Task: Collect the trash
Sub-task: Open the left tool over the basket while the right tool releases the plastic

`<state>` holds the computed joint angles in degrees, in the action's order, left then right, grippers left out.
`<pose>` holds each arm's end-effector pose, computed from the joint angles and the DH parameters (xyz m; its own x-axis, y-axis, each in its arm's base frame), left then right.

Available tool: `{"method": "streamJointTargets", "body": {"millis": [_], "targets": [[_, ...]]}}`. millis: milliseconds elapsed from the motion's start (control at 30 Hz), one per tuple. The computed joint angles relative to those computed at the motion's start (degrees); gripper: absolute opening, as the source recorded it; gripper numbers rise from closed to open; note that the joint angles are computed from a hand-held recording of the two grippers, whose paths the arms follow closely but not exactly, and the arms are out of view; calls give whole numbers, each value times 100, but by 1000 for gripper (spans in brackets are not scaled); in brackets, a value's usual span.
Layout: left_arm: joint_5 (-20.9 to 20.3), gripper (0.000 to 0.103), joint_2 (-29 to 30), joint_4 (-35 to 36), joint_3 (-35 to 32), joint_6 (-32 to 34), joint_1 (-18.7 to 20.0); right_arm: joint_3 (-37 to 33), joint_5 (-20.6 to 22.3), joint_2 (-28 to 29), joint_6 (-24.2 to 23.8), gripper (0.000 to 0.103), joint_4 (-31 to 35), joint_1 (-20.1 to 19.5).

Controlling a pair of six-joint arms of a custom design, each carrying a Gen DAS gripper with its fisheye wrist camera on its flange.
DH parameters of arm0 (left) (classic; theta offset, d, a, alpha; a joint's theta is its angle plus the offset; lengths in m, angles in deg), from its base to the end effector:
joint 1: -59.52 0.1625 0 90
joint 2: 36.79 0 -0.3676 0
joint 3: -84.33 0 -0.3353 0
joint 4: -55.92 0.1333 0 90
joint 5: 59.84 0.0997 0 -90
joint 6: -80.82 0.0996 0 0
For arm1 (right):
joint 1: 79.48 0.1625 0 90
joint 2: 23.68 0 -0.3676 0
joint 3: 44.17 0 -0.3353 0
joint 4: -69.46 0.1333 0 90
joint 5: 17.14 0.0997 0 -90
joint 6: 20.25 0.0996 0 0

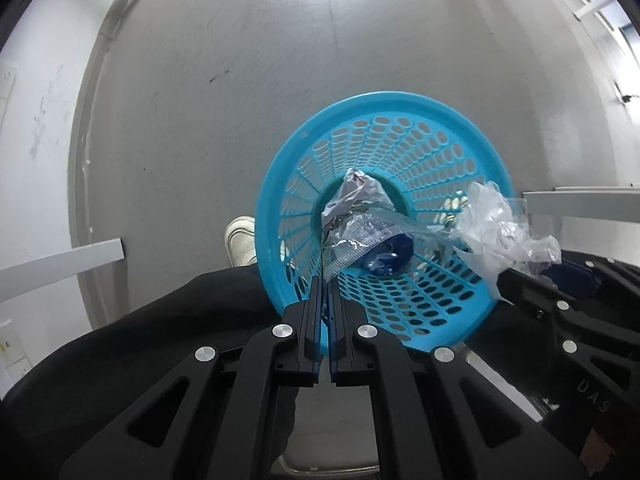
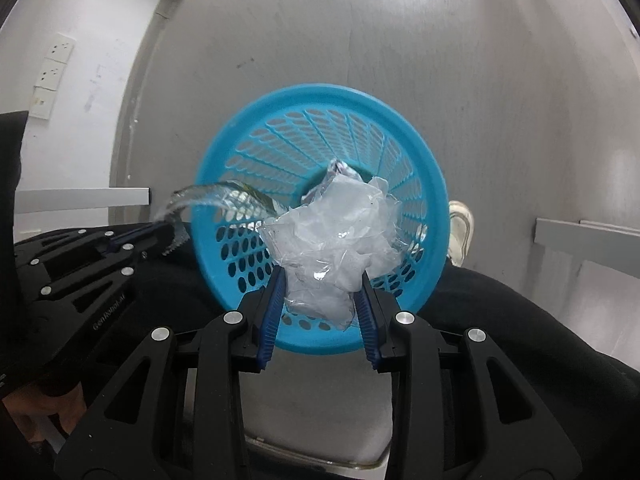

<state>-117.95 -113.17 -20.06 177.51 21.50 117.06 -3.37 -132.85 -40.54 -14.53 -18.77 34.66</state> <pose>-0.0846 -0.4793 0.2991 -0.6878 -0.2741 -0.6721 -0.2560 0.9581 -0.1288 0.3722 -0.6103 0.0090 -0.7783 -0.4556 0.4322 -0.2924 0.8720 0.3927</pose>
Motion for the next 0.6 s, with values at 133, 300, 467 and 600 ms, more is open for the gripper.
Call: {"method": "streamJointTargets", "body": {"millis": [133, 300, 467, 600], "targets": [[-136, 2, 116, -58, -35, 46, 192, -201, 8, 179, 185, 34, 129, -131], [-167, 2, 238, -56, -11, 97, 204, -313, -54, 309, 336, 34, 180, -196], [-214, 18, 142, -254, 36, 129, 213, -241, -16, 256, 424, 40, 44, -236], [-110, 41, -67, -636, 187, 173, 125, -119, -24, 168, 514, 49, -64, -252]]}}
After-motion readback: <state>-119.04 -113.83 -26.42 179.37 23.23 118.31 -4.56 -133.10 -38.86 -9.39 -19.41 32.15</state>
